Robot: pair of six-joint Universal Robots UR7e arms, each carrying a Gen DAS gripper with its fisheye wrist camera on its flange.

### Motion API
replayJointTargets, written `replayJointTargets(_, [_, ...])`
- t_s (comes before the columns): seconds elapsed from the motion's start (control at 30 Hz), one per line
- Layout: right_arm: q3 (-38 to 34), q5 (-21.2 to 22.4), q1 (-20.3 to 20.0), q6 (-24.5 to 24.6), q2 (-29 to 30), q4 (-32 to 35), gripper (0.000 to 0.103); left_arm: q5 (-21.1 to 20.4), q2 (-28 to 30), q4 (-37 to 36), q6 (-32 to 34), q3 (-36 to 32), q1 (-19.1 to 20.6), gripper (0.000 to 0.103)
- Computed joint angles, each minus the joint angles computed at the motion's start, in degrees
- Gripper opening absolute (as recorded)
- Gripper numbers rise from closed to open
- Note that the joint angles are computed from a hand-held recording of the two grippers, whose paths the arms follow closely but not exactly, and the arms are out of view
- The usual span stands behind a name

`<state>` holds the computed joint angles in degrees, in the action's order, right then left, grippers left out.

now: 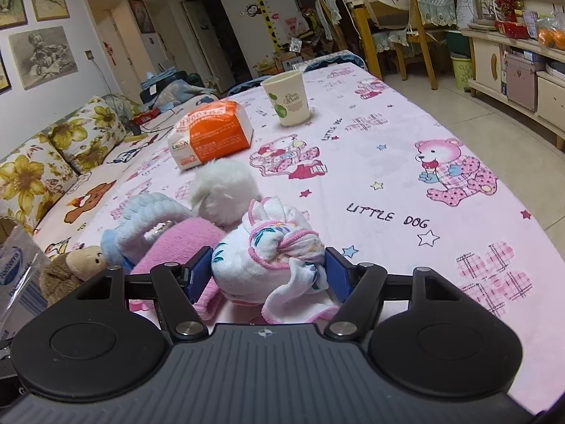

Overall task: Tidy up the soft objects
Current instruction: 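Grasp cartoon tissue pack with left tool while right tool grasps white-pink sock bundle, then carry tissue pack and sock bundle over the box and open both tools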

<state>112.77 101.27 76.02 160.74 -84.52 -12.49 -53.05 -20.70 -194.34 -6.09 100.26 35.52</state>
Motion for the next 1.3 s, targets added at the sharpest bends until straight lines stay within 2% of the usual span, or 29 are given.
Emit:
replayJointTargets(0.27, [0.6, 0.2, 0.0, -2.6, -0.8, 0.4, 0.084, -0.6, -1.9, -3.3, 2.3, 3.1, -0.9, 0.080])
replayJointTargets(0.47, [1.4, -1.4, -0.3, -3.3, -2.0, 0.6, 0.084, -0.7, -3.3, -6.2, 3.8, 5.6, -1.6, 0.080])
replayJointTargets(0.67, [1.7, -4.5, -1.5, -0.4, -2.9, 2.5, 0.084, -0.5, -3.7, -11.2, 7.9, 7.9, -3.1, 0.080])
replayJointTargets(1.03, [2.5, -5.6, -0.2, 0.3, -3.3, 3.4, 0.084, -2.0, -5.8, -15.7, 9.8, 10.9, -4.1, 0.080])
replayJointTargets(1.3, [2.2, -5.8, 1.6, 1.6, -1.9, 3.7, 0.084, -1.4, -7.0, -21.4, 12.5, 13.2, -5.1, 0.080])
